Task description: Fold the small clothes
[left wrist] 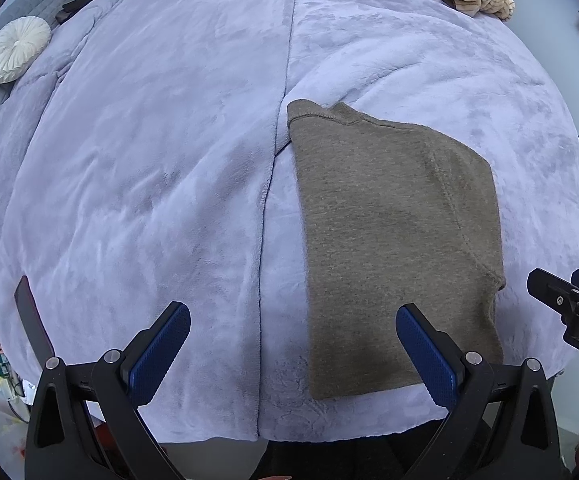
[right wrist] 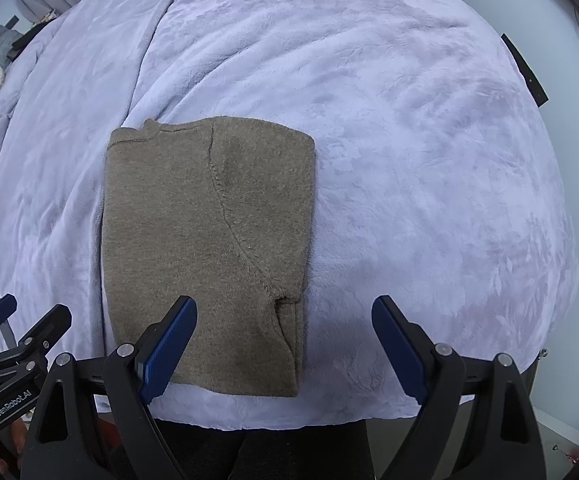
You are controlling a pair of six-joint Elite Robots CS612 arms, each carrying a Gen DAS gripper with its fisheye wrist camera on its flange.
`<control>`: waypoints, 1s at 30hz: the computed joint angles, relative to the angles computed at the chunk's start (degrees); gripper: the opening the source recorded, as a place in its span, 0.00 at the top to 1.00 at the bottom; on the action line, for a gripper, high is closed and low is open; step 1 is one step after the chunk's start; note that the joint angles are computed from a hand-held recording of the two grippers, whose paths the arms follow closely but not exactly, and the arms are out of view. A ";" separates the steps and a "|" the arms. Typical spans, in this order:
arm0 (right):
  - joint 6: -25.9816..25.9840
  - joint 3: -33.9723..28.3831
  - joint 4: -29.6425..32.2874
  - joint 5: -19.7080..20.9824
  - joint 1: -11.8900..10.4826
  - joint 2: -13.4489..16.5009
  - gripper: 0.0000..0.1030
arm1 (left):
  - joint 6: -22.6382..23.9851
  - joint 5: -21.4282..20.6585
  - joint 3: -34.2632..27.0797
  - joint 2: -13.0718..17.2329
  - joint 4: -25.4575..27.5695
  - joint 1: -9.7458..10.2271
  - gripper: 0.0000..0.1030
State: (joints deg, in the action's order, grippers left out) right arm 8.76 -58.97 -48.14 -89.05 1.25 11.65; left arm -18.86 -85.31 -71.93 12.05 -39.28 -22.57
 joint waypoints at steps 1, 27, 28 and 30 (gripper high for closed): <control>0.02 0.05 0.03 -0.03 0.02 -0.01 0.12 | -0.02 -0.08 0.05 0.01 0.00 0.06 0.00; 1.98 0.66 0.78 -0.80 0.23 0.17 0.12 | 1.85 -1.93 1.18 0.44 -0.75 0.60 0.00; 1.91 0.60 0.83 -0.82 0.23 0.21 0.12 | 1.78 -1.97 1.13 0.50 -0.71 0.63 0.00; 1.84 0.41 0.94 -0.79 0.24 0.32 0.12 | 1.45 -1.88 0.95 0.59 -0.65 0.59 0.00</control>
